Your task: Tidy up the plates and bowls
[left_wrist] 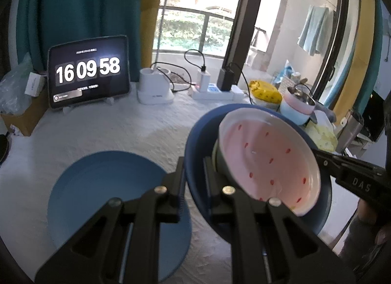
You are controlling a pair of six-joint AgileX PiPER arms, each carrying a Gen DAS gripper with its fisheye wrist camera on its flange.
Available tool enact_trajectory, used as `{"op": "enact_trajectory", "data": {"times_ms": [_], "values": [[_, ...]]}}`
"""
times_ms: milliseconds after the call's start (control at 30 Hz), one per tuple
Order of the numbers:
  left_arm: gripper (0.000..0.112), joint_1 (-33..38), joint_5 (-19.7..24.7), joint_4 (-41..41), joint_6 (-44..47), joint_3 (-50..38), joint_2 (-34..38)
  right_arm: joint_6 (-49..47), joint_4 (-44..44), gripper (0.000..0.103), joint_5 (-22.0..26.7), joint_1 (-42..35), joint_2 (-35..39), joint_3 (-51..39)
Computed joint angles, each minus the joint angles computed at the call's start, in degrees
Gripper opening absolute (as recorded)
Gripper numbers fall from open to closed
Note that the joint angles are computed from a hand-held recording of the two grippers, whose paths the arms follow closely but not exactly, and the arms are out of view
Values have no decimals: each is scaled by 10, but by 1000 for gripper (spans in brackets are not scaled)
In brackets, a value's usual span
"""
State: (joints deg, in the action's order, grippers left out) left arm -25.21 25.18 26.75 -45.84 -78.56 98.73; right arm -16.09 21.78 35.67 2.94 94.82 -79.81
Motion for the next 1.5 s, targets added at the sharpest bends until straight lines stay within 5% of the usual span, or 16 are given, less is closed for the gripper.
{"op": "enact_trajectory", "data": {"times_ms": [1500], "values": [[12,194,-74,-125,137,179,-104,159,-122,12,33,200,144,-158]]}}
